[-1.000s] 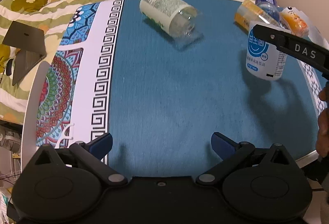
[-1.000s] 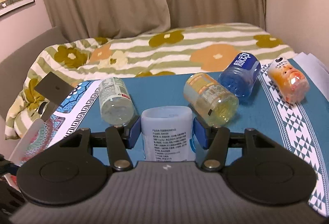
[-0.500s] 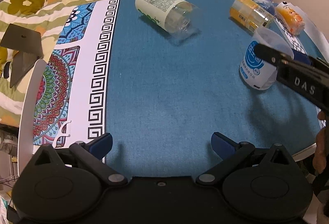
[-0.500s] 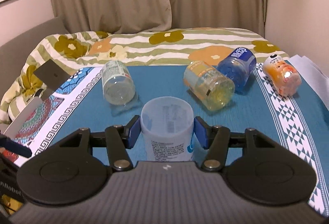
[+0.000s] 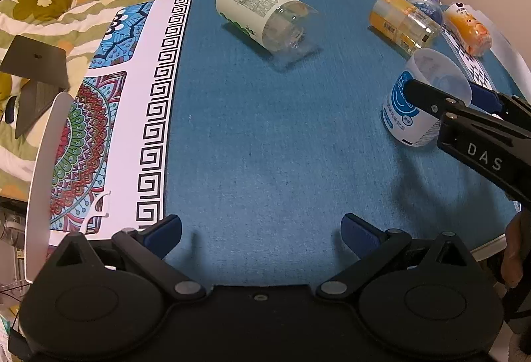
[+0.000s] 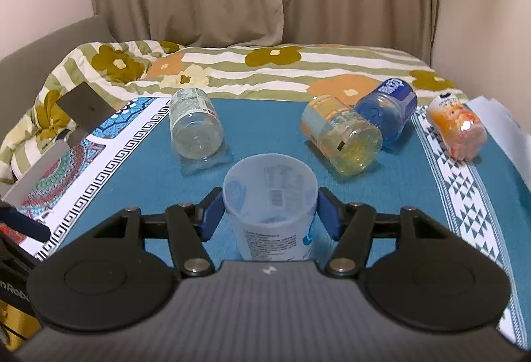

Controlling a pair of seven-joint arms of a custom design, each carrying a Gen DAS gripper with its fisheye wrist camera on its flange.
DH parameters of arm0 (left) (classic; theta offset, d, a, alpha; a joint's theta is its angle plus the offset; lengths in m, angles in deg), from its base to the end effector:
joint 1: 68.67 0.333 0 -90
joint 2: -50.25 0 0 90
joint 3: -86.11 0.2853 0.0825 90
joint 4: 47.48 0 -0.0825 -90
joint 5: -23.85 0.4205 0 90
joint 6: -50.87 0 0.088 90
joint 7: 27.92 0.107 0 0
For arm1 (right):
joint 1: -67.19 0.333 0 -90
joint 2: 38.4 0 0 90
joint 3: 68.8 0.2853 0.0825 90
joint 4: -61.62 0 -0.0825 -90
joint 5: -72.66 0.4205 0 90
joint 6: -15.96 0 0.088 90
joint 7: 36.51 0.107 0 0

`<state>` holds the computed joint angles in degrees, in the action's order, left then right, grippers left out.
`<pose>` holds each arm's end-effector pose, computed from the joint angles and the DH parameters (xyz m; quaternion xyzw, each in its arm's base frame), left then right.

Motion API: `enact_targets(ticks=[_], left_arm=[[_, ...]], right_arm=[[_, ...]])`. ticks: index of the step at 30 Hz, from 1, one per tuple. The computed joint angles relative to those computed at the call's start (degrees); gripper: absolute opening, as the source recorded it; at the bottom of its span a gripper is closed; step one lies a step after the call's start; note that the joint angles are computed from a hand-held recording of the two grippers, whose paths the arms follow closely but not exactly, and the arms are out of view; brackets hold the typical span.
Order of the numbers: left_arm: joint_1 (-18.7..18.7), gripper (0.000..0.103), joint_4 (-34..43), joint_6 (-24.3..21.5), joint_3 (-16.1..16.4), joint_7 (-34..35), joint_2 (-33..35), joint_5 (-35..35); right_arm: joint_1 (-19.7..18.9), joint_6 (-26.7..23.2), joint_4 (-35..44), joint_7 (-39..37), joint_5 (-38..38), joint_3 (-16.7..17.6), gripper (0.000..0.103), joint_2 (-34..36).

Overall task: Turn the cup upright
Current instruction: 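Rotate the cup upright with the right gripper and set it on the cloth, then open the right gripper and lift it away from the cup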

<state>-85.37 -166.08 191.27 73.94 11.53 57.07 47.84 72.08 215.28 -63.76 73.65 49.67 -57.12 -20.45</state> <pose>0.5427 -0.2975 0.3511 -0.7259 0.6605 -0.1170 0.1518 0.5772 0.2157 0.3051 -0.7223 0.5087 -0.2153 0.4161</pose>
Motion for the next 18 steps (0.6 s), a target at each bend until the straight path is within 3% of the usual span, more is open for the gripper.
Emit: enact_targets(ticks=[2, 3, 5, 8, 12, 15, 18], left_arm=[[-0.1, 0.103, 0.3, -0.1, 0.0, 0.0, 0.2, 0.1], [-0.1, 0.103, 0.4, -0.2, 0.0, -0.1, 0.3, 0.3], [-0.2, 0.103, 0.6, -0.3, 0.1, -0.2, 0.3, 0.6], [-0.3, 0.103, 0.9, -0.6, 0.1, -0.7, 0.5, 1.0], [-0.5, 0.103, 1.2, -1.0, 0.1, -1.4, 0.6, 1.4], [-0.7, 0.103, 1.5, -1.6, 0.0, -2.0, 0.4, 1.7], [-0.9, 0.103, 1.6, -2.3, -0.2, -2.6, -0.4, 2.0]], right_arm=[[-4.0, -0.3, 0.5, 3.3, -3.7, 3.1, 0.086, 0.5], [-5.5, -0.4, 0.8, 4.7, -5.3, 4.3, 0.096, 0.7], [-3.7, 0.5, 0.6, 4.4, -3.8, 2.5, 0.103, 0.6], [-0.8, 0.8, 0.6, 2.6, -2.0, -0.1, 0.103, 0.6], [-1.3, -1.3, 1.3, 1.9, -2.3, 0.6, 0.103, 0.8], [-4.5, -2.5, 0.9, 3.2, -4.0, 3.3, 0.103, -0.1], [-11.2, -5.2, 0.1, 6.6, -8.3, 8.9, 0.103, -2.3]])
